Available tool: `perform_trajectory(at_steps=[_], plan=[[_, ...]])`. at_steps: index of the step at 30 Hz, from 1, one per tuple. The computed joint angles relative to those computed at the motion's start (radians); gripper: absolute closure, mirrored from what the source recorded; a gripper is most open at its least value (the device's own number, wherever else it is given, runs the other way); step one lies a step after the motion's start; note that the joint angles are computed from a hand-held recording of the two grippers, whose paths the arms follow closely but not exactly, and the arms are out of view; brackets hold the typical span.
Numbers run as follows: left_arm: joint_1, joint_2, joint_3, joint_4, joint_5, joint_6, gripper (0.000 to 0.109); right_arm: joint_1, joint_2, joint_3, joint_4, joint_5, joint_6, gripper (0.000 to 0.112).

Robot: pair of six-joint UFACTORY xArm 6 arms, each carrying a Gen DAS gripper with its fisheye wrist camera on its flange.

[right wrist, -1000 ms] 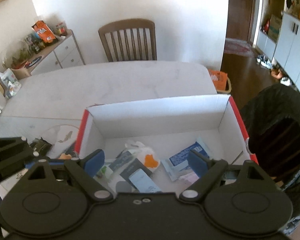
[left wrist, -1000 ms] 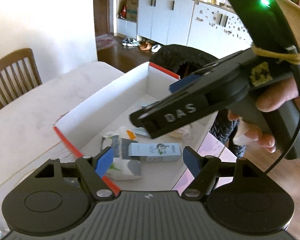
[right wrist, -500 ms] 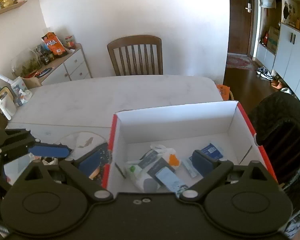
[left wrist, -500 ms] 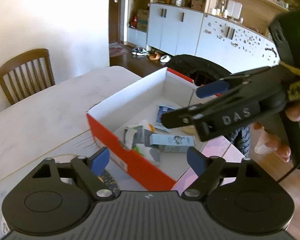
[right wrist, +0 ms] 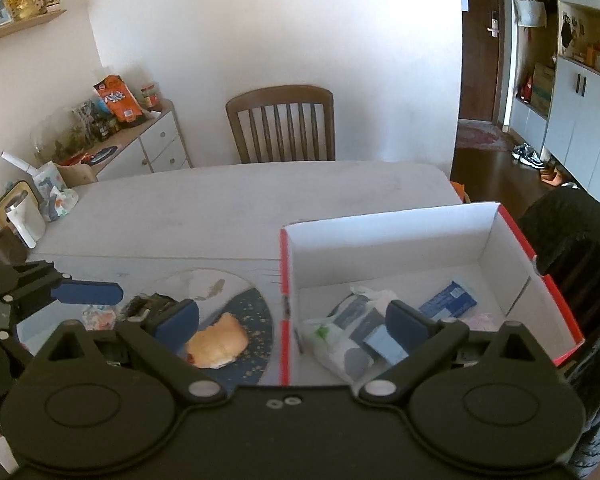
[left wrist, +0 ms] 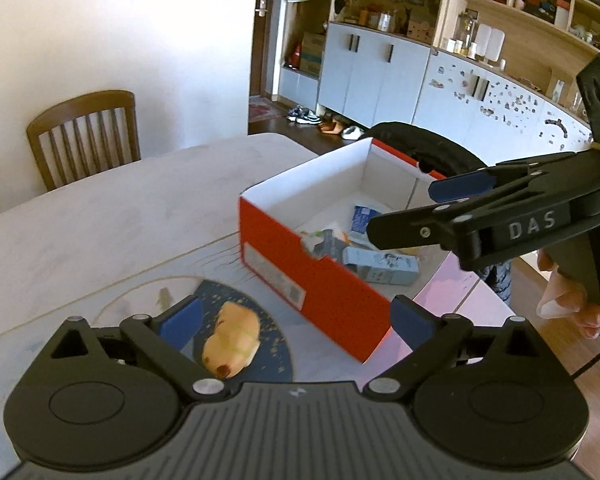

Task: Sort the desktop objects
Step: 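Move both tools out of the box back over the table items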

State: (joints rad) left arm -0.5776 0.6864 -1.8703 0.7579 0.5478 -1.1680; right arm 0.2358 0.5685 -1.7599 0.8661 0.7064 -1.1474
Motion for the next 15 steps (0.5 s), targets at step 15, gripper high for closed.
perform_trajectory(at_steps=[15], plan=[[0.019,-0.239,0.38,0.323,-0.026,-0.281,0.007,0.096,-0.149,0.268,0.176,-0.19,-0.189,0.011]])
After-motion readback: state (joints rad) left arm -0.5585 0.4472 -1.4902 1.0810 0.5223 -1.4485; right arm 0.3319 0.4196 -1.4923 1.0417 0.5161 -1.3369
